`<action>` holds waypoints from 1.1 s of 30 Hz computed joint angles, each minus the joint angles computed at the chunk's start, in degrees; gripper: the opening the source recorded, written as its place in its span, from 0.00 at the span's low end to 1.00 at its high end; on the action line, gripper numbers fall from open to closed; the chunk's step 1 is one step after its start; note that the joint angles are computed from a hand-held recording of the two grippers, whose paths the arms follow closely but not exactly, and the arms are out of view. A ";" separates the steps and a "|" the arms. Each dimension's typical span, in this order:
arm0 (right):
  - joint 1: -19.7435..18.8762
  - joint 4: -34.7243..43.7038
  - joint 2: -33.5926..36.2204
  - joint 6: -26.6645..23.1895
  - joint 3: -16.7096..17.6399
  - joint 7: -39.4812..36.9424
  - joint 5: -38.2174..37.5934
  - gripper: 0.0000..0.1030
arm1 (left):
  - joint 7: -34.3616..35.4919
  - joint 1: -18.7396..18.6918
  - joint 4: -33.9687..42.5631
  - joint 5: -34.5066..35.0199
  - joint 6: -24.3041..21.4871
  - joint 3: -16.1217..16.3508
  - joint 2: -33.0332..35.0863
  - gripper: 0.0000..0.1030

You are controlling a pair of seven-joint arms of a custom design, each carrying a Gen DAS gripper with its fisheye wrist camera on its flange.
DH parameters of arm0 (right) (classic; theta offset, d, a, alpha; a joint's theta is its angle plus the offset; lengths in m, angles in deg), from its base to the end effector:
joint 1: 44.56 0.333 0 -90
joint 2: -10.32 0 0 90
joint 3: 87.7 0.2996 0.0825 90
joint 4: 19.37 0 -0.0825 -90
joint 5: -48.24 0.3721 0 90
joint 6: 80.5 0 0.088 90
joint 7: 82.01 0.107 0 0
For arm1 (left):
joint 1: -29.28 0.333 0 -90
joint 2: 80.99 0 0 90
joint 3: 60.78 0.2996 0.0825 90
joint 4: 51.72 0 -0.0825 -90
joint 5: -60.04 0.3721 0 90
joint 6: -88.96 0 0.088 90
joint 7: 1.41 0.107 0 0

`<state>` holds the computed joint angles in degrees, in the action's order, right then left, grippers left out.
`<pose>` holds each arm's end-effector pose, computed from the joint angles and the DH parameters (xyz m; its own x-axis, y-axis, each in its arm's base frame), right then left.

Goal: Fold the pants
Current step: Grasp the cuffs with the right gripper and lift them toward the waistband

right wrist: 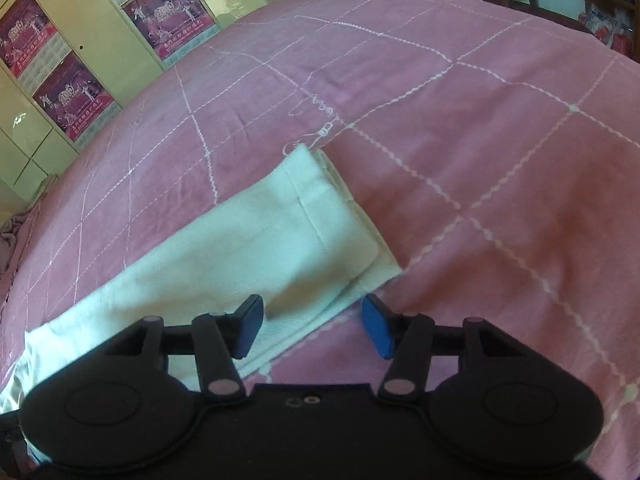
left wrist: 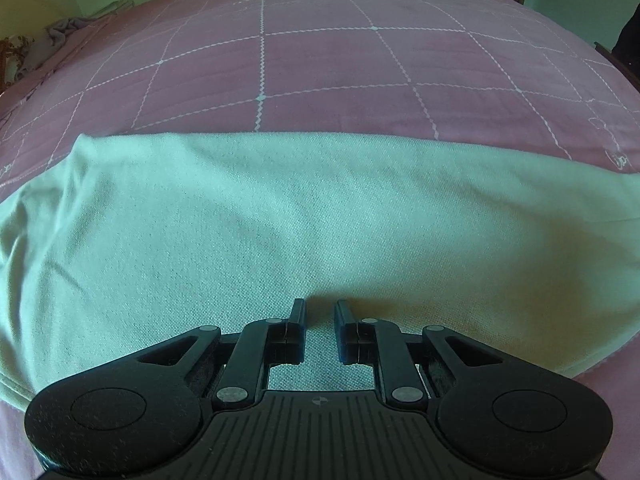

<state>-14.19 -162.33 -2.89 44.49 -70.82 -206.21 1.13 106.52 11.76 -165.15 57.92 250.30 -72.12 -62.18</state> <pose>0.3178 0.3016 0.3618 -0.8273 -0.4374 -0.3526 -0.1926 0.8103 -0.5535 0.5603 -0.2977 0.3538 -0.6735 -0.7364 -0.0638 -0.6207 0.6104 -0.4921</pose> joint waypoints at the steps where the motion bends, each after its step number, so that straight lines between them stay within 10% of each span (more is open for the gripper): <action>1: -0.17 0.77 0.95 -0.21 -0.49 -1.93 0.61 0.45 | -0.48 -0.18 0.49 0.14 -0.54 0.23 0.25 0.15; 5: -0.37 2.84 2.90 -1.59 -0.71 -3.65 -0.89 0.11 | -3.43 -1.16 1.02 1.40 -0.60 1.32 0.77 0.14; 7: 0.09 4.24 3.63 -4.32 -0.08 -3.23 -2.12 0.09 | -4.11 -1.54 0.41 2.59 0.51 1.68 0.70 0.14; 12: 0.79 5.67 5.02 -5.76 -1.02 -4.00 -1.08 0.08 | -5.89 -2.88 0.45 7.01 -0.10 3.05 0.12 0.15; 21: 2.07 20.29 12.21 -11.42 -1.39 -13.07 -12.28 0.08 | 2.70 6.52 7.62 -4.36 -5.68 0.77 1.20 0.15; 28: 5.09 46.08 32.82 -0.72 -6.32 -27.11 -20.92 0.08 | -2.76 9.30 18.88 -1.44 -9.66 6.11 8.27 0.15; 33: 4.68 66.51 51.48 6.13 -5.30 -43.63 -9.26 0.18 | -0.53 13.63 22.37 -4.98 -14.67 3.94 10.67 0.15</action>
